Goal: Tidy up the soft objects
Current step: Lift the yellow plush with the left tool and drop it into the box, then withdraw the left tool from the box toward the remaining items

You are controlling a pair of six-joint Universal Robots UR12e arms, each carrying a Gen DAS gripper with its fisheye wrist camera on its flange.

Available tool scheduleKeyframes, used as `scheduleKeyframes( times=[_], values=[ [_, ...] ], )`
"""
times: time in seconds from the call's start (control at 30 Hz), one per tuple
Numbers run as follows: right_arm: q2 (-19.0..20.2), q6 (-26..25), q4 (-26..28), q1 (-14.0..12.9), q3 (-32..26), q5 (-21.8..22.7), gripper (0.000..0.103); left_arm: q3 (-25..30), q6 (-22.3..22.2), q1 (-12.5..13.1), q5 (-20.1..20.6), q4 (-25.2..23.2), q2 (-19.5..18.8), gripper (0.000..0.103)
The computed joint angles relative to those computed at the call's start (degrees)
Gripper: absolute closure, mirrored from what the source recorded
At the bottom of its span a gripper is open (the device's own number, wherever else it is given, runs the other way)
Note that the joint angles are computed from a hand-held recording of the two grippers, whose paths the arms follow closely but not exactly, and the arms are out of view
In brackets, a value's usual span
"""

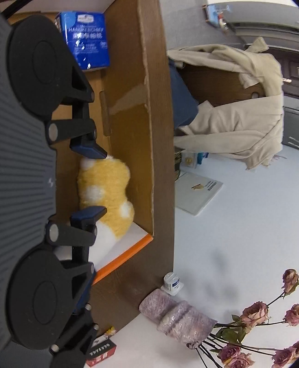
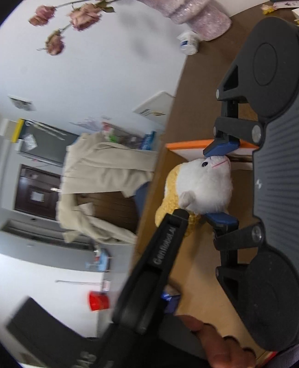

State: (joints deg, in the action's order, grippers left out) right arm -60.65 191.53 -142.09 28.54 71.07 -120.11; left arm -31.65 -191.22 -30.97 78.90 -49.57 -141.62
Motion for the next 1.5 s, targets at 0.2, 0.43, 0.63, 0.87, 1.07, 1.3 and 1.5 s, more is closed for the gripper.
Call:
scheduleKeyframes(
  times=[0.2,0.43,0.63,0.87,1.07,1.3,1.5],
  values=[
    [-0.47,1.61,2.74,0.83,-0.43,-1.19,0.046,-5.57,2.07,-0.79,4.2,3.64,4.56,0.046],
    [-7.06,4.74,-2.46,1.75,3.63,-1.75,0.038,-16.65,3.33,-1.81,10.92,12.19,14.46,0.032],
    [-13.5,7.29,-6.42,3.36,7.91,-2.79,0.025,-27.96,4.18,-3.66,16.01,21.56,23.61,0.013],
    [-18.57,8.16,-9.26,6.27,12.49,-6.22,0.021,-40.0,3.57,-6.29,21.47,29.89,31.31,0.009],
    [-21.74,8.2,-13.93,9.5,17.75,-7.22,0.018,-51.52,5.5,-8.81,25.78,39.62,37.58,0.004],
    [-23.37,8.12,-22.44,16.07,24.74,-12.17,0.013,-66.38,7.4,-11.27,26.68,50.72,45.01,0.001],
    [-21.66,7.16,-28.43,22.17,27.67,-19.28,0.012,-73.05,5.87,-14.64,34.54,55.91,47.25,0.001]
  ],
)
